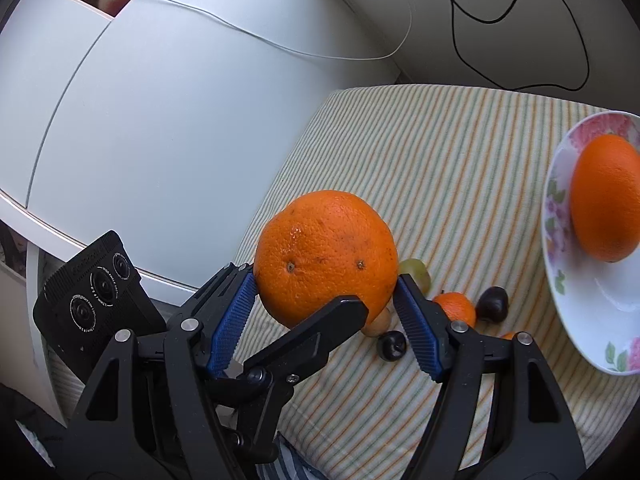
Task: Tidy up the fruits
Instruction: 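Lift the second orange with the right gripper toward the plate, then lower the orange onto the plate beside the first and open the right gripper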
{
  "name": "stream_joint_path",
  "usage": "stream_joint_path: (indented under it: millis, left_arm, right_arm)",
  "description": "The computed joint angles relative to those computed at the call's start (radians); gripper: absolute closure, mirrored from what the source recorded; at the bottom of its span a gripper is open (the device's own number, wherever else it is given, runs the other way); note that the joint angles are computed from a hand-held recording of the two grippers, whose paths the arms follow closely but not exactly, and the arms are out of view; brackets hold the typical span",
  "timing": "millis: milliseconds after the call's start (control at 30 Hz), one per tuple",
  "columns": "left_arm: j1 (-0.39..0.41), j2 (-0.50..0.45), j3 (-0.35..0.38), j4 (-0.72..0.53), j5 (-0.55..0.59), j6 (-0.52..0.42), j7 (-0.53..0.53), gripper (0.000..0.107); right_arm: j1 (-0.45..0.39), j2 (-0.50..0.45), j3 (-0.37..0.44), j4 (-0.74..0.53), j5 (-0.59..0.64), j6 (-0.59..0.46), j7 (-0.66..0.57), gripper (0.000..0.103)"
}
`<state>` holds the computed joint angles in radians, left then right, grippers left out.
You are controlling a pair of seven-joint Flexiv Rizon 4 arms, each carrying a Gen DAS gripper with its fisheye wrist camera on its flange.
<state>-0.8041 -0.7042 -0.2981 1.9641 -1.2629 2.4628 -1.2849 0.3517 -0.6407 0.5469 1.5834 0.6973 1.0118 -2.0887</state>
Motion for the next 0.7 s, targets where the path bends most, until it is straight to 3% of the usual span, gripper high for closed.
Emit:
stream_joint_path:
  millis: [467, 700]
  left_arm:
    - [-0.013, -0.109, -0.024, -0.247, -0.013, -0.079, 0.186, 0.036]
    - [-0.016, -0.179, -0.058, -0.408, -0.073, -0.110, 0.344, 0.036]
  right_arm:
    - [-0.096, 0.088, -0.033, 0.075, 0.073, 0.004, -0.030, 0.029]
    - [-0.133, 0.091, -0.058, 0.085, 0.102, 0.003, -0.056, 0.029]
